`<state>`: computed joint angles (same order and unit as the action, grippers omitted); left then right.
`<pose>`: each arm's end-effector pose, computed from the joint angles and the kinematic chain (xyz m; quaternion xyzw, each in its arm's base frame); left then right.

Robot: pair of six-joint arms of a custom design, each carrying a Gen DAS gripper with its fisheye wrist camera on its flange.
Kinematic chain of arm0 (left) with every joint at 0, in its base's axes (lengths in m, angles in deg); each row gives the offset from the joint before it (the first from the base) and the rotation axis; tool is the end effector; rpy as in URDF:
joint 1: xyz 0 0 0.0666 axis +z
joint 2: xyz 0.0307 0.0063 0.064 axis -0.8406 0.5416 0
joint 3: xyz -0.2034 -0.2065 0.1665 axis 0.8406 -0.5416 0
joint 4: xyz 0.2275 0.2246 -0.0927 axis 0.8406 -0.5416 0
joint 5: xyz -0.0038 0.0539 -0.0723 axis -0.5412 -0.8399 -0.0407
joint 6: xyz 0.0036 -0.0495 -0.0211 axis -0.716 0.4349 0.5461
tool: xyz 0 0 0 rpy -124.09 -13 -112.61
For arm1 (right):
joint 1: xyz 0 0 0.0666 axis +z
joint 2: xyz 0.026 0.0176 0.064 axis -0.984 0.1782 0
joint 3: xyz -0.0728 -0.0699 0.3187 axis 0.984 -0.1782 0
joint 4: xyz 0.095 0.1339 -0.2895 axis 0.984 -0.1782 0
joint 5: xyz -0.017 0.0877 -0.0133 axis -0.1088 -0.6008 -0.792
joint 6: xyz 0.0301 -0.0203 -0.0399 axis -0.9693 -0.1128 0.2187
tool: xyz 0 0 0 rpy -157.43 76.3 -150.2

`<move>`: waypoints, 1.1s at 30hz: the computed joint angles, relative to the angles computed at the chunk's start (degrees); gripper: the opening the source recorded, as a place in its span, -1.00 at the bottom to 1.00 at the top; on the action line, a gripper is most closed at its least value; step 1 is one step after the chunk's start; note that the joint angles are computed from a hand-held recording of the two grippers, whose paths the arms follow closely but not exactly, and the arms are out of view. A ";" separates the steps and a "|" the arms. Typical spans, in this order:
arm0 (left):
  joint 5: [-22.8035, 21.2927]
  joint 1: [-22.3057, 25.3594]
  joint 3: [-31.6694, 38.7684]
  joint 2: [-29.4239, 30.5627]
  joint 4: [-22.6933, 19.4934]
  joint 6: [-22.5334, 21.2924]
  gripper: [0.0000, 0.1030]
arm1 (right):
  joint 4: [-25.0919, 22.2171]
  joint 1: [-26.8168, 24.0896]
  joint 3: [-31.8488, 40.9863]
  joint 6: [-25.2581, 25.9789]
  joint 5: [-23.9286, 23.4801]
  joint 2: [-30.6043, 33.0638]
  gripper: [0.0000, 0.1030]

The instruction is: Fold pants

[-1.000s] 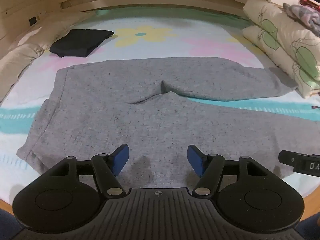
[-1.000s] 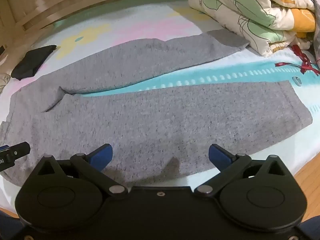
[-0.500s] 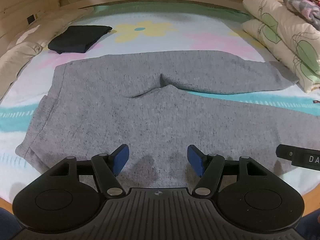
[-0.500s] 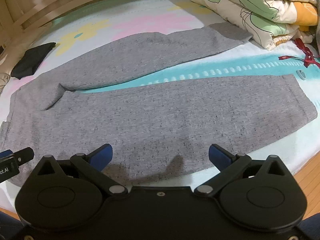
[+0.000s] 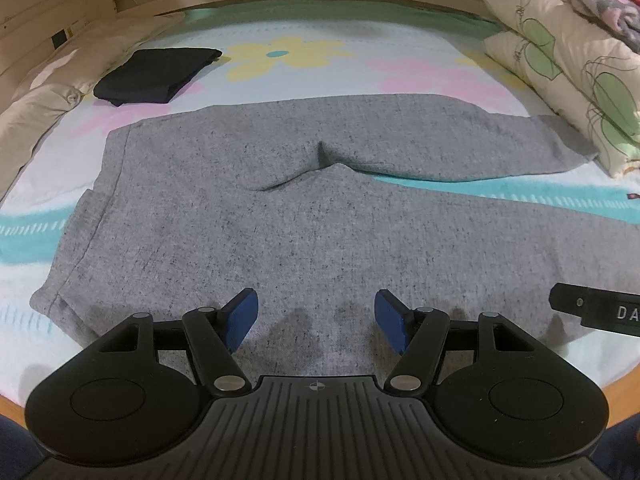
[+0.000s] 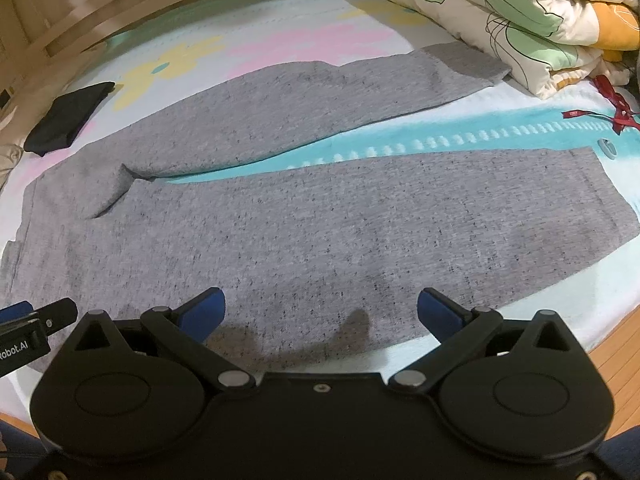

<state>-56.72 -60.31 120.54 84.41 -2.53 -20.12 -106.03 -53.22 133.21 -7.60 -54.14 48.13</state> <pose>0.5300 -0.0293 0.4494 0.0407 0.9503 -0.0049 0.3085 0.5074 0.2424 0.4348 0.1304 0.9463 0.0380 0.2935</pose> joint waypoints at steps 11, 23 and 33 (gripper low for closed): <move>-0.55 -0.07 -0.53 -0.04 0.03 -0.50 0.23 | -1.57 -0.06 1.75 0.16 -0.10 0.95 0.98; -0.34 0.19 -0.42 0.10 -0.65 -0.79 0.23 | -1.86 0.08 1.71 0.25 -0.07 1.12 0.98; -0.72 0.48 1.12 0.98 -1.88 0.27 0.23 | -5.42 0.55 4.93 0.05 0.90 3.39 0.98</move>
